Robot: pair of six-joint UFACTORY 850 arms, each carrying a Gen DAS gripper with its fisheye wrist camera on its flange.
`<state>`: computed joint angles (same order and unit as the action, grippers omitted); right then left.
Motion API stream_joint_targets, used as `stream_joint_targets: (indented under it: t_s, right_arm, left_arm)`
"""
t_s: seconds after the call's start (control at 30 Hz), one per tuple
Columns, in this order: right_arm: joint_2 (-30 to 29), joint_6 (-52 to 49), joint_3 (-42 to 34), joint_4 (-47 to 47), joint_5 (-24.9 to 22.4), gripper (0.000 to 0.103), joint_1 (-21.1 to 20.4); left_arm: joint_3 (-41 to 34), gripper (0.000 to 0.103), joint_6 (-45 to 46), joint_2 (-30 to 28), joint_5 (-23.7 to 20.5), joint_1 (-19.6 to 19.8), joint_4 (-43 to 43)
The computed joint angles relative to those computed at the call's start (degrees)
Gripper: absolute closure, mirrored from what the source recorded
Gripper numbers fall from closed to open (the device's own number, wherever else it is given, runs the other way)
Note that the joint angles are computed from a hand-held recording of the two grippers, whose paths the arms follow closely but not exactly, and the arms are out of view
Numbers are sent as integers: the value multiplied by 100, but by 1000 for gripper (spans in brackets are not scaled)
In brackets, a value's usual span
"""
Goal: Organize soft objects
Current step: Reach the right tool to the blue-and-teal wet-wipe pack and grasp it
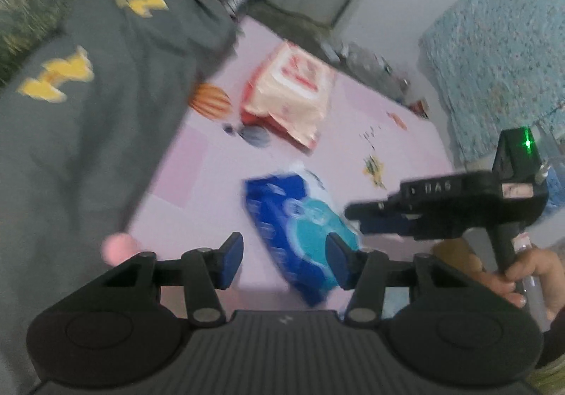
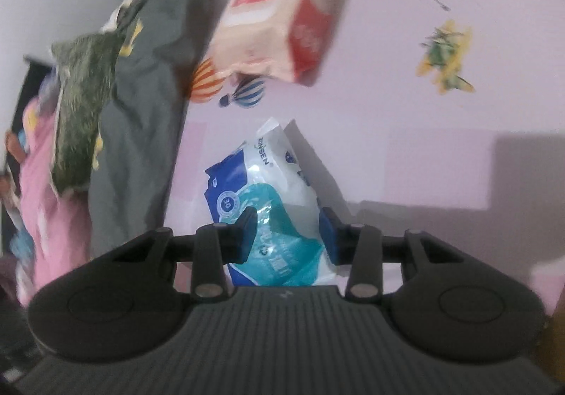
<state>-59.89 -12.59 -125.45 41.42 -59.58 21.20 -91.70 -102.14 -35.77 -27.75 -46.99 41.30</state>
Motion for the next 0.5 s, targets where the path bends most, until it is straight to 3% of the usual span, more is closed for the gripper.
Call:
stream_joint_targets:
  t_s: [0.13, 0.23, 0.5]
  right_arm:
    - [-94, 71, -75, 129, 20, 60, -86]
    - [-286, 220, -305, 256, -105, 58, -107]
    - [-847, 516, -1025, 362, -481, 53, -10]
  left_arm:
    - [-485, 48, 893, -381, 113, 140, -1014]
    - [-863, 46, 1587, -678, -45, 244, -1894]
    - [-1275, 44, 2294, -1102, -105, 447, -3134]
